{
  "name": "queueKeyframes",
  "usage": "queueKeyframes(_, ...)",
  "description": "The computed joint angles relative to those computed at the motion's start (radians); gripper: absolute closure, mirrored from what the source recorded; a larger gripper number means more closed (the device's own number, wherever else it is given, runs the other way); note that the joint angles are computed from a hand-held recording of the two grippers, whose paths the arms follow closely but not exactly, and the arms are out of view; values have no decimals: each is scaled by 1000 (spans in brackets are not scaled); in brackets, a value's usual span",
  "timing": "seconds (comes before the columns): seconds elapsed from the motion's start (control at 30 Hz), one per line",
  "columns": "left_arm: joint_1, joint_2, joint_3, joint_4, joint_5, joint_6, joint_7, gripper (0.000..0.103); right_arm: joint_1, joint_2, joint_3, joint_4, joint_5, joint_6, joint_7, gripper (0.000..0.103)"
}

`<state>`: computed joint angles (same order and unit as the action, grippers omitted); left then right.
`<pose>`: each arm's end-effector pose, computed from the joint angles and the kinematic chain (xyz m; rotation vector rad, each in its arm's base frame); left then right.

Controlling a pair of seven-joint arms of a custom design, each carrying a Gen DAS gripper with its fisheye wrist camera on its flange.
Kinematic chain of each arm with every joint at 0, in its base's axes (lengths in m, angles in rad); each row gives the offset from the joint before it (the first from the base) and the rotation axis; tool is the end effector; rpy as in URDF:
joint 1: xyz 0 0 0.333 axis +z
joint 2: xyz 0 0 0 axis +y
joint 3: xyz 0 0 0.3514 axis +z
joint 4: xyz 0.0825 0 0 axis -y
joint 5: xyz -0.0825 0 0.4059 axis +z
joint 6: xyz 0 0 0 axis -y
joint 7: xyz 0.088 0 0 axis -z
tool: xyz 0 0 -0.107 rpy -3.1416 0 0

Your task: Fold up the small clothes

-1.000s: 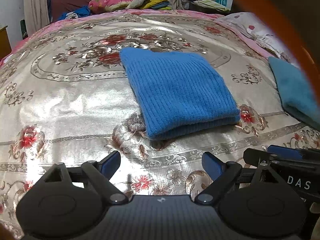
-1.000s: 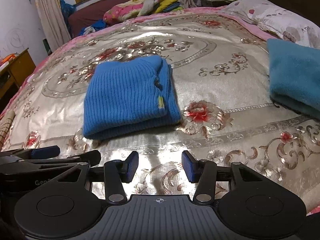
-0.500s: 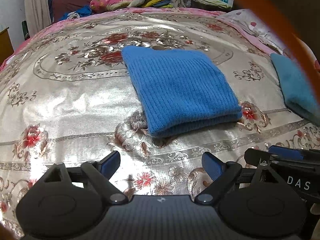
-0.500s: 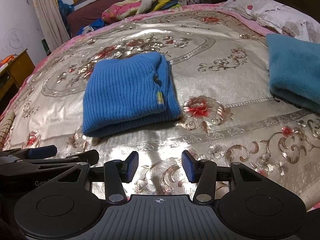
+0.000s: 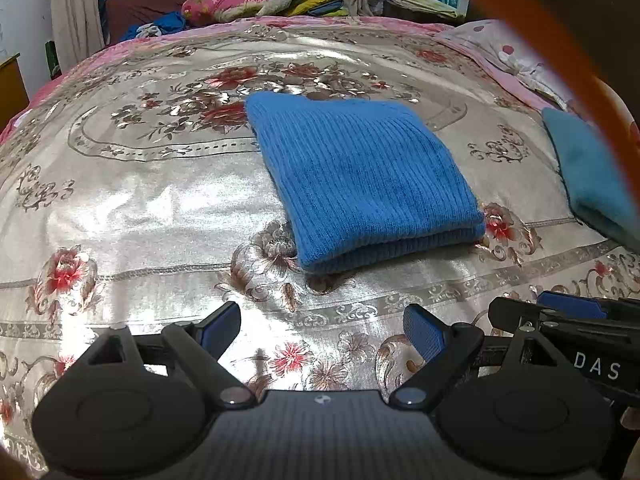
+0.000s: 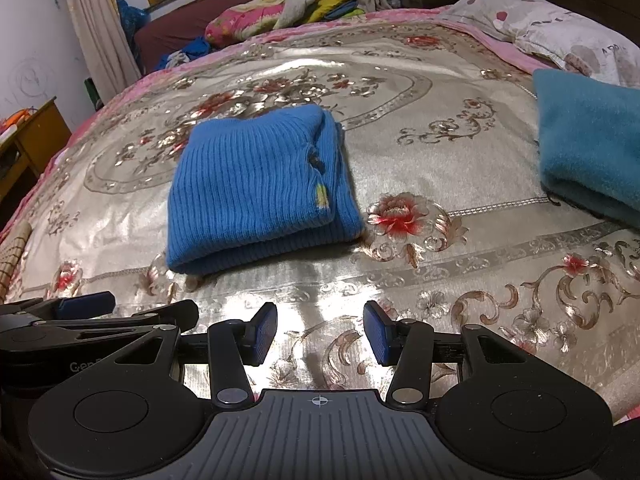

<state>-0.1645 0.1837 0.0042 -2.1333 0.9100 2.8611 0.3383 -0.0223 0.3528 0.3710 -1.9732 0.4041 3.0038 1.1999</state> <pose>0.6008 -0.1412 0.3868 -2.0297 1.5672 -0.5978 0.6568 0.1847 0.3948 -1.9411 1.4749 -0.3374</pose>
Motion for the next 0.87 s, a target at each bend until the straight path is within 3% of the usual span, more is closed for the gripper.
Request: queueKeyframes(0.87,4,-3,-4,-1,14,-1,-16,12,0,1,0,0,-9,-1,5,56)
